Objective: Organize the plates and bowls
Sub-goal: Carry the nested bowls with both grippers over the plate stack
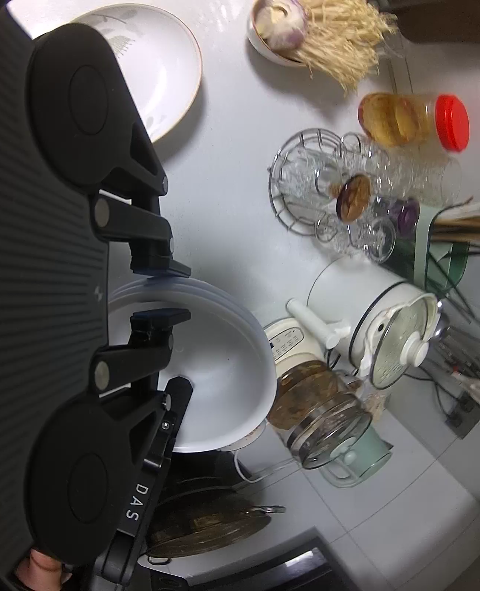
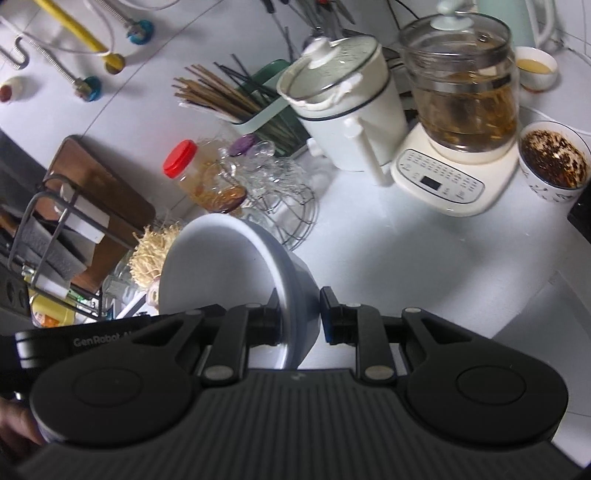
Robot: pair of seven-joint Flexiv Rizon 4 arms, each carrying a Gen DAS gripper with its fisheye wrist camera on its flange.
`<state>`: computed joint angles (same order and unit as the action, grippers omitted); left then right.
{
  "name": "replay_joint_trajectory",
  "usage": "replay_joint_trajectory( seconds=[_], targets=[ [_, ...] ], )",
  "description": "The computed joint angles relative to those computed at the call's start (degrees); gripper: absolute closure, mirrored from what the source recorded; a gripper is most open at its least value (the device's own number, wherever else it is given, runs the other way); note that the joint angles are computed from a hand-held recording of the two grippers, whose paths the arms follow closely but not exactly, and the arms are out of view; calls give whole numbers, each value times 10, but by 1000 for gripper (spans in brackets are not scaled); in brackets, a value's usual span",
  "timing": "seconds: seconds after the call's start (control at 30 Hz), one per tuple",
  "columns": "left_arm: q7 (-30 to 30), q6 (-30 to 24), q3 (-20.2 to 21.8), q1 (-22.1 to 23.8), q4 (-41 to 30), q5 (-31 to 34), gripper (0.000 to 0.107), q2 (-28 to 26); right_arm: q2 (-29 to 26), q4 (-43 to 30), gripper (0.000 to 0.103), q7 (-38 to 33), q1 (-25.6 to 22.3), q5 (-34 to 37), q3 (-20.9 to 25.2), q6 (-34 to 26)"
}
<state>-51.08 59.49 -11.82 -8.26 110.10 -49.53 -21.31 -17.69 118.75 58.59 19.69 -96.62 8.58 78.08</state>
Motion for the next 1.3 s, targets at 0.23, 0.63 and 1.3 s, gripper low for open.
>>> replay_joint_trajectory(
  seconds=[0.23,0.63,1.3],
  targets=[
    [27,4,8,15,31,-42,88,19,-23,-27,80,-37,29,33,-1,-8],
    [56,1,44,42,76,-88,88,47,-78,-90,80,-160,115,159,-24,-6],
    [61,3,55,125,65,-28,88,-48,-260,-269,80,-481,189,518,21,-62]
  ],
)
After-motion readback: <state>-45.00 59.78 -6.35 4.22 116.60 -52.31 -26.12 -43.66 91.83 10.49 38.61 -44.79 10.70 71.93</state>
